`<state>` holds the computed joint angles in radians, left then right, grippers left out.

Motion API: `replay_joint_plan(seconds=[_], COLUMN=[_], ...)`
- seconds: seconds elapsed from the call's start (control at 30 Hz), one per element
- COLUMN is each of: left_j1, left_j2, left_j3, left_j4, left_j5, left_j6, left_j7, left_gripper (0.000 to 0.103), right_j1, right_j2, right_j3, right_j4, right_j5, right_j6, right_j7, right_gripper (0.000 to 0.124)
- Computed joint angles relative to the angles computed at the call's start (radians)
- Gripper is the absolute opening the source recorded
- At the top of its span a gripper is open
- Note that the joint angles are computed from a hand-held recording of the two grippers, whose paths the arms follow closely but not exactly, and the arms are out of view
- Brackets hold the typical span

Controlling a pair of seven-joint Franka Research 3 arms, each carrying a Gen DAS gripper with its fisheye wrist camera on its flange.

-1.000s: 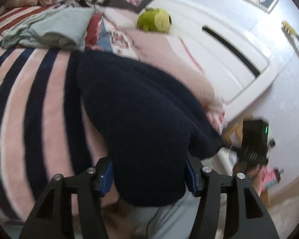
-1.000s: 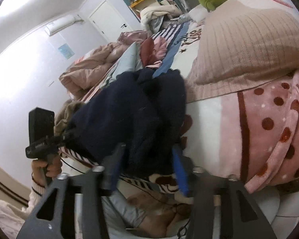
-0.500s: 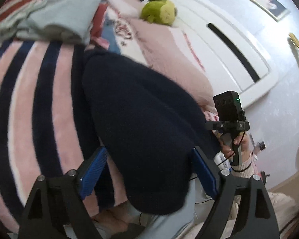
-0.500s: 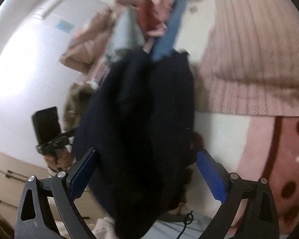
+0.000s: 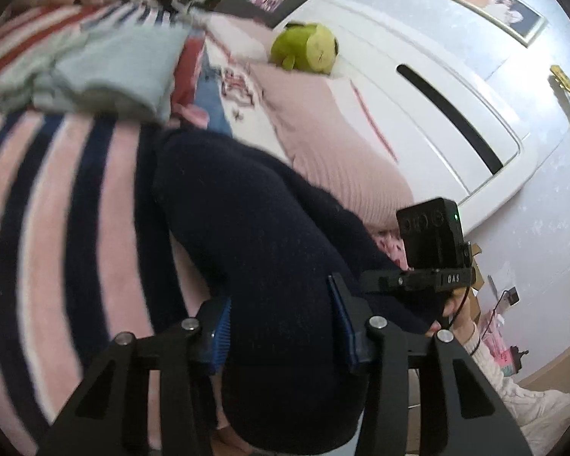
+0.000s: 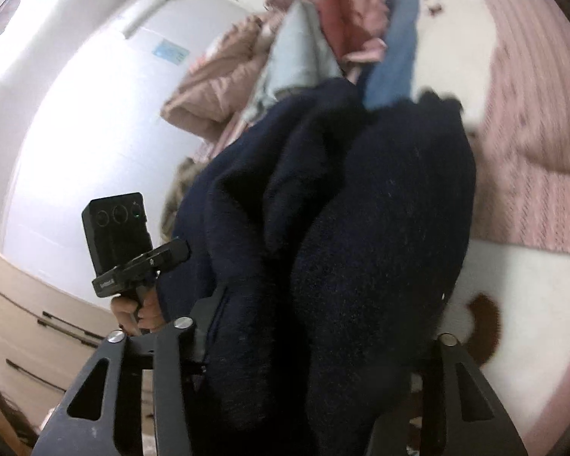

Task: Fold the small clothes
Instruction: 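Lift the folded sweater bundle with both grippers off the bed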

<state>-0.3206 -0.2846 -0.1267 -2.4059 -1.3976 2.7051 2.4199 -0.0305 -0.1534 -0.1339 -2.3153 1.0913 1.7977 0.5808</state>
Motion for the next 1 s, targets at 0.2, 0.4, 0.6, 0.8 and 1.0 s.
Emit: replay_joint_plan(seconds=[0.2,0.4,0.6,0.8,1.0], left_j1=[0.035,0.15,0.324,0.41,0.454], left_j2=[-0.183,-0.397,-0.536,-0.531,-0.354], left_j3=[0.038,0.092,0.15,0.261,0.371], left_j4=[-0.043,-0.09,-0.116,-0.153,-0.178], left_j5=[0.181,0.468,0.718,0.884,0.974], left_j6=[0.033,0.01,-0.024,0.053,0.1], left_j7=[-0.085,-0.261,-0.412,-0.401,-0.467], left_gripper=[0.041,0.041,0.041,0.038,0.032], right_j1=[0.068,0.203,0.343,0.461,0.548], right_j2=[-0.097,-0.101,0.023,0.227,0.441], right_j3=[0.032,0.097,0.19,0.3,0.363], right_j4=[-0.026,0.084,0.291,0.524,0.699], right_j5=[0.161,0.285,0.331,0.242,-0.038], right_j6=[0.052,0.128,0.245,0.417,0.56], right_j7=[-0.028,-0.018,0.047,0.151,0.375], right_gripper=[0.043,0.043,0.042,0.04,0.04])
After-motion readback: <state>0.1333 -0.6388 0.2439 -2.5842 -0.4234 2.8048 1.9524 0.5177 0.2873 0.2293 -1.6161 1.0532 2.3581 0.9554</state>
